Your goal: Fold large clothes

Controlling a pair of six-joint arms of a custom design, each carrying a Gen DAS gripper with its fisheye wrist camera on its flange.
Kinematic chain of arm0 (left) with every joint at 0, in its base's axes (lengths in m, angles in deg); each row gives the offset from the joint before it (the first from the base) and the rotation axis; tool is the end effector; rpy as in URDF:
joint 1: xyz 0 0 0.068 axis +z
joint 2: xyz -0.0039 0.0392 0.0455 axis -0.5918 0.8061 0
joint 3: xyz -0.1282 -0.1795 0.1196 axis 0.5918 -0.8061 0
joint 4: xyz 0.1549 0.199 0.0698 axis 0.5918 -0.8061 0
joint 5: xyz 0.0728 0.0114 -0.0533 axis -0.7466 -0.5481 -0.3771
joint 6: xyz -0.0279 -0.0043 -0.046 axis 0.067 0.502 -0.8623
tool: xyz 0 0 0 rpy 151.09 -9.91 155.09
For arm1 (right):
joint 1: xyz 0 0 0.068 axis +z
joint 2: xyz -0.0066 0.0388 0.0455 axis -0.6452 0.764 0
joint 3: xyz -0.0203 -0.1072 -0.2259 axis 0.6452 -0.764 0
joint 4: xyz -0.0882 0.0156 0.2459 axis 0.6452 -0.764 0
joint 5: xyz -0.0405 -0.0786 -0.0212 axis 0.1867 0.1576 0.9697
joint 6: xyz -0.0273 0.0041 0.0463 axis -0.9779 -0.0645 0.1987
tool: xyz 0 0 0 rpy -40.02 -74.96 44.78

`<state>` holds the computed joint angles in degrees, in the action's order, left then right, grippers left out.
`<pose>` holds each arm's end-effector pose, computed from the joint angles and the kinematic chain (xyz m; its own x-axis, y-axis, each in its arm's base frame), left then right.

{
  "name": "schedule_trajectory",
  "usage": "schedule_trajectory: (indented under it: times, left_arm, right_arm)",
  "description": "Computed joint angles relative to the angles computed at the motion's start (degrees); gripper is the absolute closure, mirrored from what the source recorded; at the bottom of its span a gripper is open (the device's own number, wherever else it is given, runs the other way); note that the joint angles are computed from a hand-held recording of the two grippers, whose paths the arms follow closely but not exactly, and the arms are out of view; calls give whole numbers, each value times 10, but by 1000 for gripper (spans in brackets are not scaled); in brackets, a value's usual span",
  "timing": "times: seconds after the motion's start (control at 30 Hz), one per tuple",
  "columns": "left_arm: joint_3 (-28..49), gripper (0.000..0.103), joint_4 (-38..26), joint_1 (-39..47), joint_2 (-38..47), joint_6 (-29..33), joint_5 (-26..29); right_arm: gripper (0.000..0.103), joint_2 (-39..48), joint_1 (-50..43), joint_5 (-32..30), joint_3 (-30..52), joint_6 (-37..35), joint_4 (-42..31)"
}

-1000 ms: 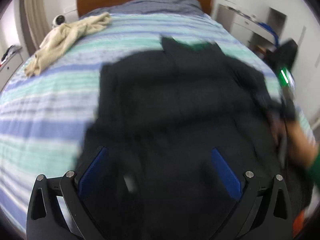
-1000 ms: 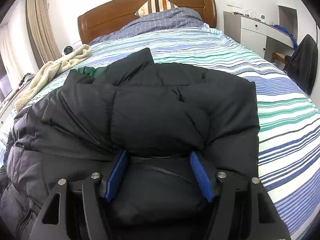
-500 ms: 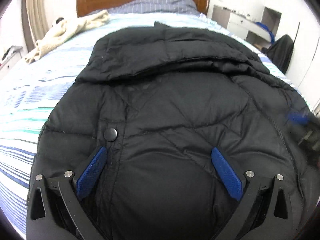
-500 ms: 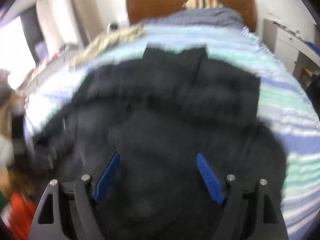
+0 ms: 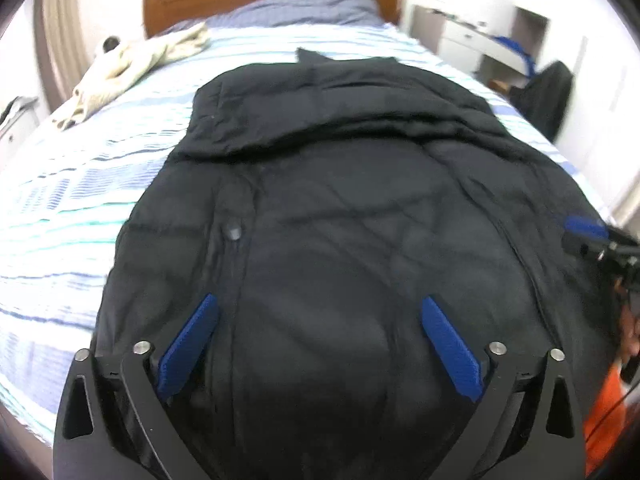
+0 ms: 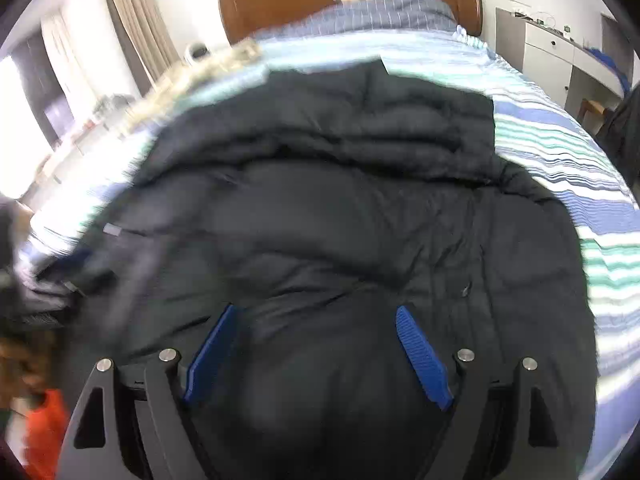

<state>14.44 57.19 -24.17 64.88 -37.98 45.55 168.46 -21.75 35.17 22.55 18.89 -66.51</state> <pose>0.2956 0.0485 0.1181 -0.7403 0.3080 -0.5976 0.4297 0.9004 -0.0683 0.3021 0.1010 0.1007 -0.7574 0.1142 -0.6429 -0.0611 0.9679 0.2439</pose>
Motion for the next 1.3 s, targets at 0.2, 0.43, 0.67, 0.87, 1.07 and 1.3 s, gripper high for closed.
schedule_trajectory:
  times: [0.2, 0.43, 0.67, 0.87, 1.07, 1.3]
  left_arm:
    - [-102, 0, 156, -12, -12, 5, -29]
    - [-110, 1, 42, 46, -105, 69, -7]
    - [9, 0, -228, 263, -104, 196, 94]
    - [145, 1, -310, 297, 106, 162, 105]
    - [134, 3, -309, 247, 130, 151, 92]
    - [153, 75, -377, 247, 113, 175, 67]
  right_arm:
    - [19, 76, 70, 102, -44, 8, 102]
    - [18, 27, 76, 109, -1, 32, -42]
    - [18, -339, 55, 150, -200, 57, -148]
    - [18, -463, -204, -59, -278, -31, -245]
    - [18, -332, -243, -212, -300, -49, -151]
    - [69, -310, -211, -215, -283, -45, -155]
